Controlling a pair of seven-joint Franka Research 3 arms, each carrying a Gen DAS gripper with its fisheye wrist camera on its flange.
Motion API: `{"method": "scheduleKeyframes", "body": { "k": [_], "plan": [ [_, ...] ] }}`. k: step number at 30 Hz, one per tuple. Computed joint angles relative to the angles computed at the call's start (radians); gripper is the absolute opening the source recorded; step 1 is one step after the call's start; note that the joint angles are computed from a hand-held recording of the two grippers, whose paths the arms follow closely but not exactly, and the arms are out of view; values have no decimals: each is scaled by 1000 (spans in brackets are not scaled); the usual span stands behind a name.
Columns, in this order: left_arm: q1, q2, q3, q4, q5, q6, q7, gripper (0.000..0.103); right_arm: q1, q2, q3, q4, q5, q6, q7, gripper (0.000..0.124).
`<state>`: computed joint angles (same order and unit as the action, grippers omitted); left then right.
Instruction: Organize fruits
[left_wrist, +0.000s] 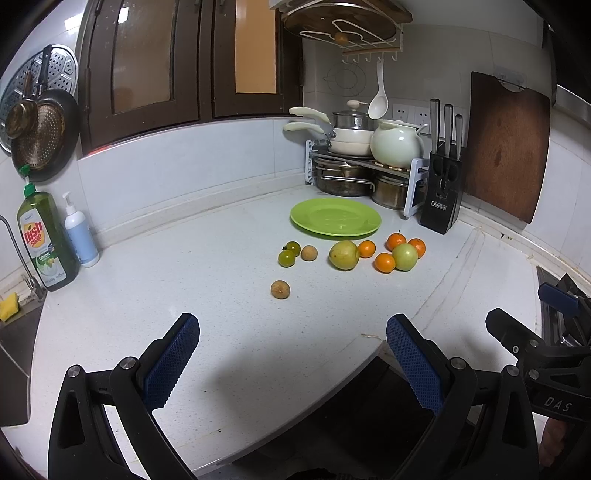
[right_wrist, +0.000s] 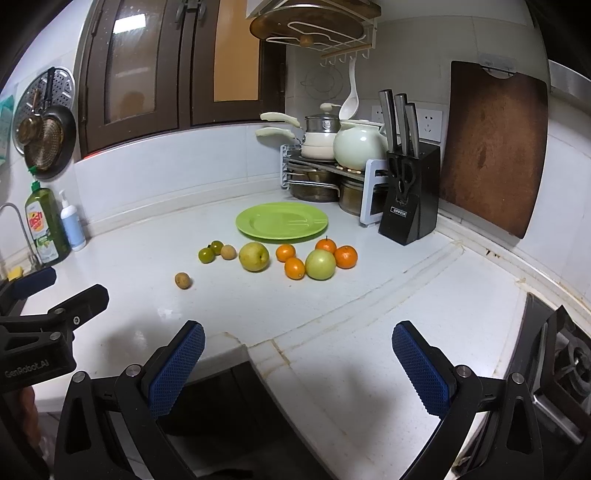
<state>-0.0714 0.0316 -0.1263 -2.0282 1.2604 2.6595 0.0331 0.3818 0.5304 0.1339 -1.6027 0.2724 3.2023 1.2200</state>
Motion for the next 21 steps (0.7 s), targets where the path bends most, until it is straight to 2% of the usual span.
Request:
{"method": "scheduleKeyframes", "body": {
  "k": [21],
  "plan": [
    [-11, 21, 0, 30, -18, -8, 25, 103, -16, 7, 16, 14, 10, -13, -12, 102]
  ]
}}
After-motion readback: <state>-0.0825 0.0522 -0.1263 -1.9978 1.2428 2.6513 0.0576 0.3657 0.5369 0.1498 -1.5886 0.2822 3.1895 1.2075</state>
